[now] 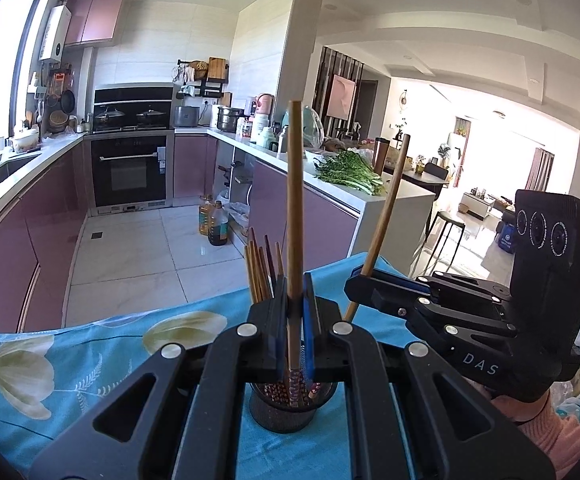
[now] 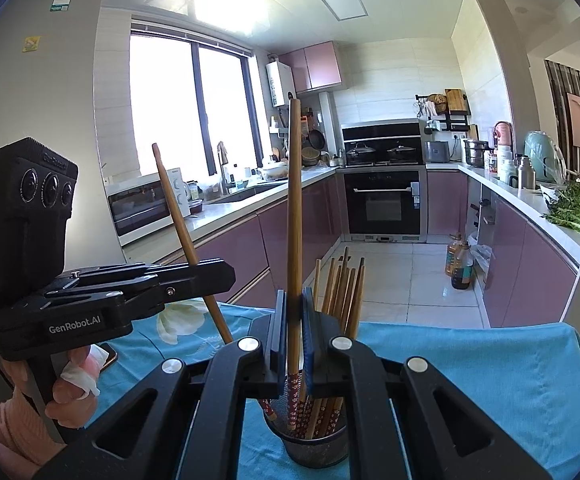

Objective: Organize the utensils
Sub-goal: 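Lower the chopstick into the mesh cup and open the right gripper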

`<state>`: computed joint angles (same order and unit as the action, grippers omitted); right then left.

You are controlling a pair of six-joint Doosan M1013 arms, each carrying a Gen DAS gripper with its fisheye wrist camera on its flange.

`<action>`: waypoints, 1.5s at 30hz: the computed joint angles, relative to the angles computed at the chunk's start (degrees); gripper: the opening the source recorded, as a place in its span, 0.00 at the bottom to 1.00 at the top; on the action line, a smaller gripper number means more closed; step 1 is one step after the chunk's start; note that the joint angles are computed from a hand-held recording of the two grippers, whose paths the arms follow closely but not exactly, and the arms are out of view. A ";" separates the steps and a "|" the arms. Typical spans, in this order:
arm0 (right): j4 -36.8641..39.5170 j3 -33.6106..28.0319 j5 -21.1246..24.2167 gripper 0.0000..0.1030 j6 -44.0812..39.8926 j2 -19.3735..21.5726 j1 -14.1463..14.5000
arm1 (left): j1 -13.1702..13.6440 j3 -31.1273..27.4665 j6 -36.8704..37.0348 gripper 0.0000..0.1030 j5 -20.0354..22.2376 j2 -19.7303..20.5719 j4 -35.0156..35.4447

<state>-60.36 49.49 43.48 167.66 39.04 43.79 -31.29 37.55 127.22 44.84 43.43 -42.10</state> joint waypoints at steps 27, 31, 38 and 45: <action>4.00 -3.93 3.35 0.06 -2.78 2.57 -0.68 | -0.98 -5.55 -6.00 0.07 2.91 3.17 5.88; 4.75 -4.00 3.44 0.06 -3.16 2.71 -0.80 | -1.03 -6.54 -6.58 0.07 3.73 3.75 6.37; 5.21 -3.44 3.33 0.06 -3.09 2.50 -0.92 | -1.08 -7.99 -7.46 0.07 4.79 4.66 7.18; 6.28 -3.60 3.17 0.06 -3.81 2.71 -1.09 | -1.28 -9.62 -8.33 0.07 5.70 5.56 7.97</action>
<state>-54.08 45.89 46.65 163.85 41.75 42.70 -32.57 27.92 118.89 50.54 48.99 -34.13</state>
